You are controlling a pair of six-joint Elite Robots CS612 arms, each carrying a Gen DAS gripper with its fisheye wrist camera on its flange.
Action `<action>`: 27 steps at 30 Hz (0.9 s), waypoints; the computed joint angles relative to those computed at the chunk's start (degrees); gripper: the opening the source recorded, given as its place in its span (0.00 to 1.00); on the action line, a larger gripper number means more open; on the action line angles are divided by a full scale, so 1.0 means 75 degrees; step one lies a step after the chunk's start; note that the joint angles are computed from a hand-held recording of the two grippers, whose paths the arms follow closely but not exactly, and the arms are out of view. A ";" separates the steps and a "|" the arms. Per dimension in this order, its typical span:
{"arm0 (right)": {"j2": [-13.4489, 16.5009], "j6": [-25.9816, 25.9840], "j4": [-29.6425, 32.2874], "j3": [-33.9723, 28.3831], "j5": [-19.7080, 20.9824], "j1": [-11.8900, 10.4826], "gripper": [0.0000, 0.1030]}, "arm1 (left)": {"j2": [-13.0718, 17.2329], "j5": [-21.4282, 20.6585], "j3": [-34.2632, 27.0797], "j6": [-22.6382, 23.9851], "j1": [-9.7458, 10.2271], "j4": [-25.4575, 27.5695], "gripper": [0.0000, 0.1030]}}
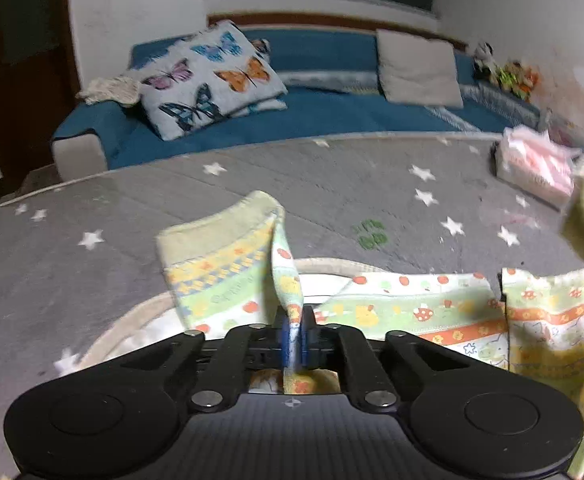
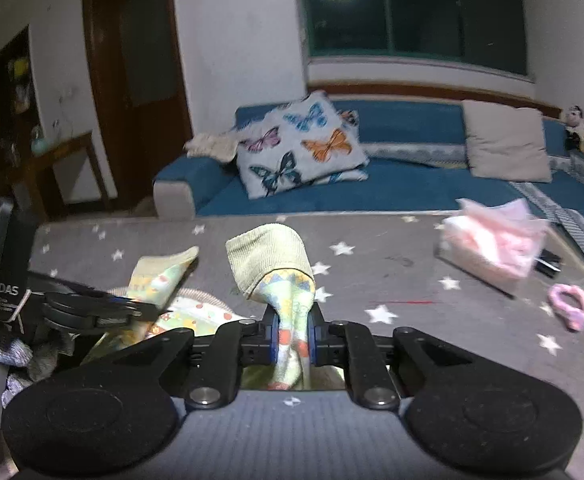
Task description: Fold clothes
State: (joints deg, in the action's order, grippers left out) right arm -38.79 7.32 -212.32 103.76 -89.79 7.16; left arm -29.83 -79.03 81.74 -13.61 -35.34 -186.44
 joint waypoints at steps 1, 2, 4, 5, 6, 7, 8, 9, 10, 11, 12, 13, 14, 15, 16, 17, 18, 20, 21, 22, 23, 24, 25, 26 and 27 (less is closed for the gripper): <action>-0.0063 0.0094 -0.0174 0.0158 -0.0039 -0.0031 0.11 | -0.0082 0.0133 0.0177 -0.0081 0.0003 -0.0224 0.04; -0.0124 0.0193 -0.0351 0.0326 -0.0091 -0.0061 0.11 | -0.0162 0.0268 0.0349 -0.0160 0.0007 -0.0444 0.04; -0.0241 0.0391 -0.0700 0.0655 -0.0196 -0.0124 0.11 | -0.0364 0.0497 0.0743 -0.0422 0.0038 -0.0853 0.04; -0.0305 0.0499 -0.0878 0.0835 -0.0241 -0.0164 0.11 | -0.0469 0.0612 0.0956 -0.0562 0.0052 -0.1063 0.04; -0.0369 0.0609 -0.1062 0.1028 -0.0286 -0.0211 0.11 | -0.0572 0.0729 0.1164 -0.0700 0.0066 -0.1269 0.04; -0.0423 0.0708 -0.1229 0.1212 -0.0354 -0.0256 0.11 | -0.0679 0.0854 0.1388 -0.0830 0.0080 -0.1456 0.04; -0.0476 0.0803 -0.1378 0.1388 -0.0436 -0.0298 0.11 | -0.0779 0.0986 0.1607 -0.0935 0.0090 -0.1639 0.04; -0.0521 0.0905 -0.1532 0.1566 -0.0531 -0.0340 0.11 | -0.0885 0.1134 0.1855 -0.1039 0.0095 -0.1842 0.04; -0.0555 0.1034 -0.1690 0.1747 -0.0616 -0.0386 0.11 | -0.0985 0.1247 0.2084 -0.1144 0.0098 -0.2010 0.04; -0.0584 0.1183 -0.1844 0.1925 -0.0680 -0.0438 0.11 | -0.1085 0.1333 0.2313 -0.1257 0.0105 -0.2162 0.04; -0.0605 0.1334 -0.1992 0.2091 -0.0731 -0.0488 0.11 | -0.1190 0.1429 0.2565 -0.1385 0.0109 -0.2309 0.04; -0.0620 0.1487 -0.2135 0.2249 -0.0769 -0.0535 0.11 | -0.1280 0.1510 0.2791 -0.1495 0.0108 -0.2445 0.04; -0.0629 0.1627 -0.2269 0.2397 -0.0810 -0.0578 0.11 | -0.1373 0.1587 0.3017 -0.1616 0.0102 -0.2538 0.04; -0.0634 0.1743 -0.2400 0.2540 -0.0865 -0.0607 0.11 | -0.1468 0.1663 0.3244 -0.1744 0.0095 -0.2616 0.04; -0.0634 0.1823 -0.2509 0.2655 -0.0914 -0.0626 0.11 | -0.1551 0.1712 0.3451 -0.1855 0.0084 -0.2708 0.04; -0.0628 0.1887 -0.2607 0.2754 -0.0957 -0.0643 0.10 | -0.1641 0.1761 0.3674 -0.1960 0.0065 -0.2783 0.04; -0.0616 0.1956 -0.2721 0.2866 -0.1005 -0.0663 0.10 | -0.1733 0.1813 0.3902 -0.2067 0.0043 -0.2848 0.04; -0.0597 0.2036 -0.2854 0.3042 -0.1136 -0.0680 0.10 | -0.1857 0.1962 0.4327 -0.2202 -0.0039 -0.3059 0.04; -0.0579 0.2069 -0.2884 0.3106 -0.1209 -0.0690 0.10 | -0.1911 0.2041 0.4536 -0.2266 -0.0084 -0.3168 0.04; -0.0559 0.2114 -0.2824 0.3151 -0.1242 -0.0711 0.10 | -0.1970 0.2074 0.4717 -0.2367 -0.0122 -0.3151 0.04; -0.0546 0.2170 -0.2693 0.3190 -0.1235 -0.0740 0.10 | -0.2018 0.2062 0.4860 -0.2470 -0.0150 -0.3068 0.04; -0.0534 0.2224 -0.2561 0.3228 -0.1227 -0.0768 0.12 | -0.2051 0.2025 0.4997 -0.2536 -0.0186 -0.2952 0.05; -0.0521 0.2277 -0.2428 0.3264 -0.1218 -0.0798 0.12 | -0.2077 0.2030 0.5097 -0.2577 -0.0216 -0.2812 0.07; -0.0508 0.2330 -0.2293 0.3298 -0.1207 -0.0827 0.17 | -0.2102 0.2049 0.5183 -0.2614 -0.0243 -0.2665 0.08; -0.0503 0.2367 -0.2127 0.3310 -0.1258 -0.0837 0.22 | -0.2127 0.2066 0.5268 -0.2653 -0.0271 -0.2517 0.10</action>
State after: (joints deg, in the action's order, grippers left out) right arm -42.56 25.07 -228.28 128.59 -99.23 0.88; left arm -45.78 -63.53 121.25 -33.50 -37.37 -205.32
